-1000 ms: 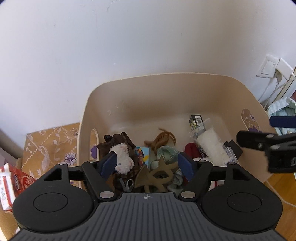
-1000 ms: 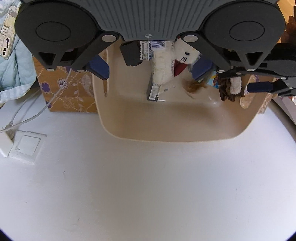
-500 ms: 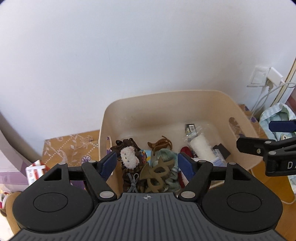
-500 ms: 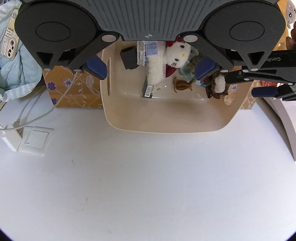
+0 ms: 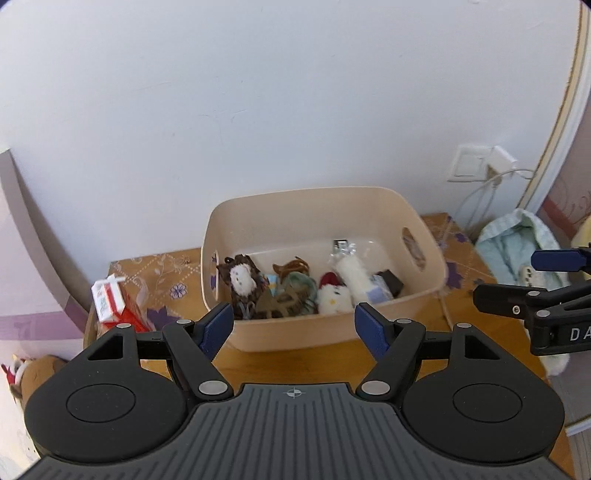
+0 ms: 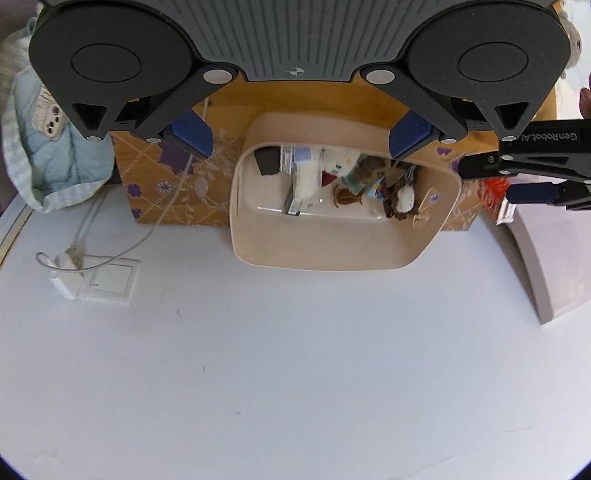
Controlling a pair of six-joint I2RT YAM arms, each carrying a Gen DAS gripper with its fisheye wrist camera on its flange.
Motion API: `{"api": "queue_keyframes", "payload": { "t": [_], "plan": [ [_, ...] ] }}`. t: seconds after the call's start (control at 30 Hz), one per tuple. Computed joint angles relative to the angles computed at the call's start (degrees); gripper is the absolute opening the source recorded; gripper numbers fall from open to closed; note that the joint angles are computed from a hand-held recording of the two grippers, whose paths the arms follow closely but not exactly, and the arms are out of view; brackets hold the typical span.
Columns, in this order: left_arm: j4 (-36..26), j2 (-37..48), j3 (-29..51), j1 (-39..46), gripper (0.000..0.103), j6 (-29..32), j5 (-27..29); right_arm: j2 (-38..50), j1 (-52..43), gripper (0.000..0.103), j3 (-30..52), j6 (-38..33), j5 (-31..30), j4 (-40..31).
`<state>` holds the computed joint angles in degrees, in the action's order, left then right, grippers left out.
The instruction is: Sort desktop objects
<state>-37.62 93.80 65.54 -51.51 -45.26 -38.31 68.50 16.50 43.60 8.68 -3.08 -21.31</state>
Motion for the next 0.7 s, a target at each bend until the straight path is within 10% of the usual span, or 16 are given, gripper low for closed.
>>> {"api": "queue_keyframes", "payload": {
  "t": [0.7],
  "plan": [
    [-51.3,9.6,24.1,-35.0,0.074,-51.0,-10.3,-33.8,-1.9,0.103,2.4,-3.6,-5.8,-35.5]
  ]
}}
